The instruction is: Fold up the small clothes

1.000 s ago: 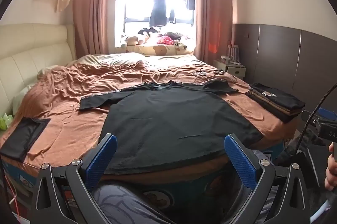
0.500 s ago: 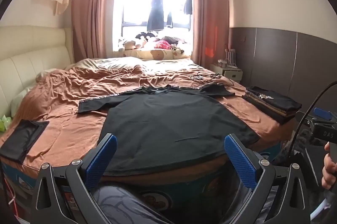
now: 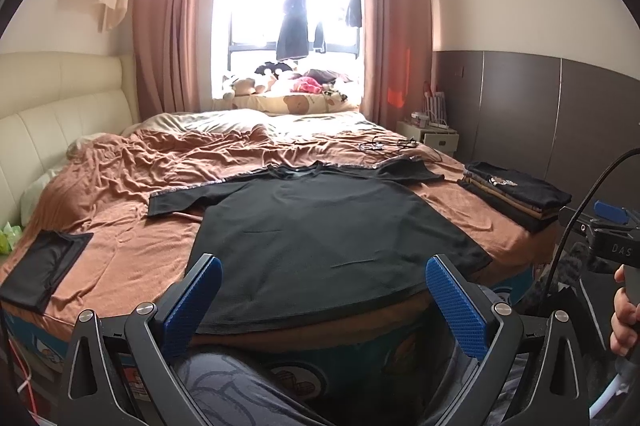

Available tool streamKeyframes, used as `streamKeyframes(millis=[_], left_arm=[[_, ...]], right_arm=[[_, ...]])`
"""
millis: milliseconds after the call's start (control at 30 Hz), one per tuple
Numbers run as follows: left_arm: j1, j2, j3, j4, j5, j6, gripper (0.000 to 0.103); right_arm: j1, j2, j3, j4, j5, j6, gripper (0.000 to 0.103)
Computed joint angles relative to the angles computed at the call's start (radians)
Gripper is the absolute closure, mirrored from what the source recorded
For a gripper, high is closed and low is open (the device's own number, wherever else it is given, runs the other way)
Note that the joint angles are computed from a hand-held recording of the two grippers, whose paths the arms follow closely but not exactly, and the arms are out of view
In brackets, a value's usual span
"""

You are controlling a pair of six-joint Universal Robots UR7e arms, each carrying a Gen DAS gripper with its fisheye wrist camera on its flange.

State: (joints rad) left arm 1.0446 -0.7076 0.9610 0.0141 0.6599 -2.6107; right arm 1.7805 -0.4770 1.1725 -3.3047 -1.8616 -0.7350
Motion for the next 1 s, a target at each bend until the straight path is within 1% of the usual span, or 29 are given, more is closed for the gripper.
streamKeyframes(millis=[600,1000], left_arm=[[0.001,-0.024,0.038,-0.031,0.01,-0.004,0.0],[-0.007,-0.048,0.074,-0.072,0.011,0.018,0.0]], right_arm=[[0.002,0.001,0.003,-0.011,0.002,-0.004,0.0],[0.002,0.001,0.005,-0.02,0.001,-0.01,0.0]])
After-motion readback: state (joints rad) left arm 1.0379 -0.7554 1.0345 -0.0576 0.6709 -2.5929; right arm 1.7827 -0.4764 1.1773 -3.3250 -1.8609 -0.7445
